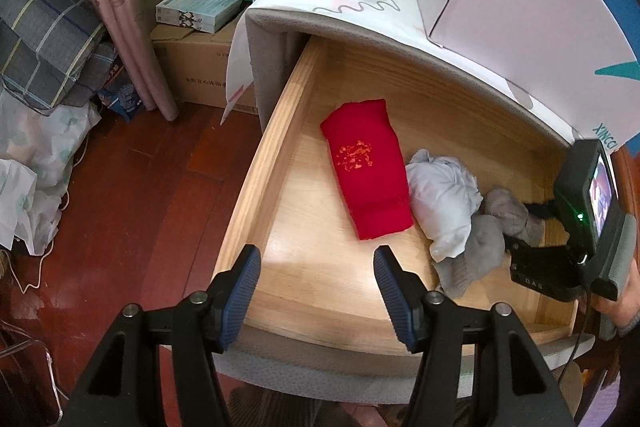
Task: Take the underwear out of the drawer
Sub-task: 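Move the right tool into the drawer and grasp the grey hexagon-patterned garment, then grasp the red sock with the left tool while the right tool holds the grey garment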
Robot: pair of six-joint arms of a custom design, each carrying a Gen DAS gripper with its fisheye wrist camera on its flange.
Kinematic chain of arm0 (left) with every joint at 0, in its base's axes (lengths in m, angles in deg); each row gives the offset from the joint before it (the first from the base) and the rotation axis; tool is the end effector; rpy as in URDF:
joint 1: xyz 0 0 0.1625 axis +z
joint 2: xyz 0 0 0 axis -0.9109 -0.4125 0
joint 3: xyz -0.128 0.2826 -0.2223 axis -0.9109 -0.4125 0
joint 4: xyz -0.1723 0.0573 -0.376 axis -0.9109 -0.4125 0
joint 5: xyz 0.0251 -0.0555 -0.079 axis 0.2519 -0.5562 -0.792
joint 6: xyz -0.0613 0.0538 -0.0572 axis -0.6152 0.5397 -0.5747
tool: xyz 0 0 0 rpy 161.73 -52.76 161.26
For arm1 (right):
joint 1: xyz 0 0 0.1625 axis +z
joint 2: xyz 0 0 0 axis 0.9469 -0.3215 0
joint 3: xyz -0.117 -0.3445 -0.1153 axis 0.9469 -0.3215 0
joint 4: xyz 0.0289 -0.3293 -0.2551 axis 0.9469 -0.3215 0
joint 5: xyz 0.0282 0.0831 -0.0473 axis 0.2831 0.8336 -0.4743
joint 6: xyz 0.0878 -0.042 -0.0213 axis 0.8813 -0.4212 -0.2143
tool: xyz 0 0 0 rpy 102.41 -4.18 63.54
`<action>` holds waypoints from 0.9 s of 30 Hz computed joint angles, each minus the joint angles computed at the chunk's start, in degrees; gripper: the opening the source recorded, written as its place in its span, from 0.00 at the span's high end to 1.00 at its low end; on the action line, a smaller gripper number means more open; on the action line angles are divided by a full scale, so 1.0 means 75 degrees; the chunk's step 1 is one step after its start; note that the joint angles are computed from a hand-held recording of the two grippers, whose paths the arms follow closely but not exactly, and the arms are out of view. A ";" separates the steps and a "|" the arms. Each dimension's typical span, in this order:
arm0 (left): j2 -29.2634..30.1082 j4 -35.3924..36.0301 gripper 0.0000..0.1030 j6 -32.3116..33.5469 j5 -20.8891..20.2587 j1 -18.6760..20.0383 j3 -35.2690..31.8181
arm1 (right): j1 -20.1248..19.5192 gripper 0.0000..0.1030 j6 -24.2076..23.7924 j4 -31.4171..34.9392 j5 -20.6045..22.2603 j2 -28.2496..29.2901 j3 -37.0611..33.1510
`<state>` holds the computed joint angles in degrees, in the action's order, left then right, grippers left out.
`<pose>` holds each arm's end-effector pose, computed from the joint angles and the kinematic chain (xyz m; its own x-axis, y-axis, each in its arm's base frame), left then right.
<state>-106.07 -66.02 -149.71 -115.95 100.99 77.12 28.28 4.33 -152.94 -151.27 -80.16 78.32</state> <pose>-0.2602 -0.4335 0.1390 -0.6904 -0.4546 -0.5627 -0.0791 0.8206 -0.5660 0.1568 -0.5714 0.1938 -0.2826 -0.8245 0.4903 -0.6369 0.5435 0.5468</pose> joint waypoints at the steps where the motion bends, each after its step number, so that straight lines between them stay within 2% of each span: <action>1: -0.0007 -0.0001 0.42 -0.0015 0.0001 0.0000 0.0003 | -0.0013 0.53 0.0365 0.0319 -0.0011 -0.0019 -0.0087; 6: -0.0008 -0.0014 0.42 -0.0009 -0.0002 0.0002 0.0005 | -0.0091 0.54 0.2799 0.2230 -0.0190 -0.0057 -0.0605; 10: 0.0005 -0.0015 0.42 -0.0005 0.0024 -0.0005 0.0005 | -0.0236 0.55 0.4788 0.3853 -0.0064 -0.0075 -0.1091; 13: 0.0002 -0.0037 0.42 0.0010 0.0024 -0.0002 0.0015 | -0.0344 0.56 0.5916 0.4605 0.0079 -0.0179 -0.1250; 17: 0.0002 -0.0039 0.42 0.0010 0.0004 0.0003 0.0009 | -0.0439 0.56 0.6672 0.4744 0.0156 -0.0348 -0.1136; 21: 0.0032 0.0012 0.42 0.0026 -0.0008 0.0009 -0.0024 | -0.0474 0.56 0.7112 0.4532 0.0160 -0.0448 -0.1040; 25: 0.0038 0.0009 0.42 0.0061 -0.0050 0.0028 -0.0040 | -0.0543 0.56 0.7242 0.4294 0.0142 -0.0520 -0.1039; 27: 0.0063 0.0070 0.42 0.0045 -0.0092 0.0040 -0.0081 | -0.0768 0.57 0.7012 0.4049 0.0125 -0.0926 -0.0697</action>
<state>-105.60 -65.49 -149.37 -116.64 101.29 76.51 22.52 56.92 -122.57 -150.34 -87.11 73.09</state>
